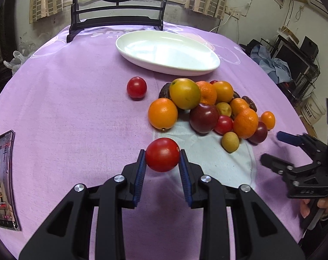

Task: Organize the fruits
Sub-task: 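Grasp the dark red plum with the right gripper, then place the tomato on the plate with the left gripper while the right places the plum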

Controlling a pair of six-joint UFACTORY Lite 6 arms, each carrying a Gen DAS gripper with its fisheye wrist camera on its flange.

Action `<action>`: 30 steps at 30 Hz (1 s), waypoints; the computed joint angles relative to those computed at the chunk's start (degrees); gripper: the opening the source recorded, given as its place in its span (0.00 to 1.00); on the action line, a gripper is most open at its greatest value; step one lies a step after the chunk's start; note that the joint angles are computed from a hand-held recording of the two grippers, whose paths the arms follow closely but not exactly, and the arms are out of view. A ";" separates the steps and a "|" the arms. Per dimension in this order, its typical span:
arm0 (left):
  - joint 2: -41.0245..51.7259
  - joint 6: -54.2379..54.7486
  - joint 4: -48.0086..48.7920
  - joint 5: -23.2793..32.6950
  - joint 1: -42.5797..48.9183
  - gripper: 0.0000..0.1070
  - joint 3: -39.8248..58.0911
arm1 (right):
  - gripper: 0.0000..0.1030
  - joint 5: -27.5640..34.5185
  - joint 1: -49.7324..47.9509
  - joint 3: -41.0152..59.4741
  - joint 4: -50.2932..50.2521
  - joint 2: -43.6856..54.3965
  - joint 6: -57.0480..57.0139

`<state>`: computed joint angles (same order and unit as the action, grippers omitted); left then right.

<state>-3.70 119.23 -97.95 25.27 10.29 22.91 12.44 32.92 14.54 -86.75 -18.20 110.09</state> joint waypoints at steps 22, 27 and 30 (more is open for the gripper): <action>-1.11 -25.16 21.72 -1.24 -4.86 0.28 14.89 | 0.39 -1.75 -8.61 12.81 27.27 -0.24 -38.78; 14.98 -45.89 34.70 -4.55 -11.79 0.28 35.68 | 0.39 -6.24 -13.02 33.05 49.41 17.92 -65.60; 28.46 -63.88 49.03 -6.44 -14.70 0.28 51.14 | 0.39 -3.42 -14.43 47.96 67.23 32.64 -83.57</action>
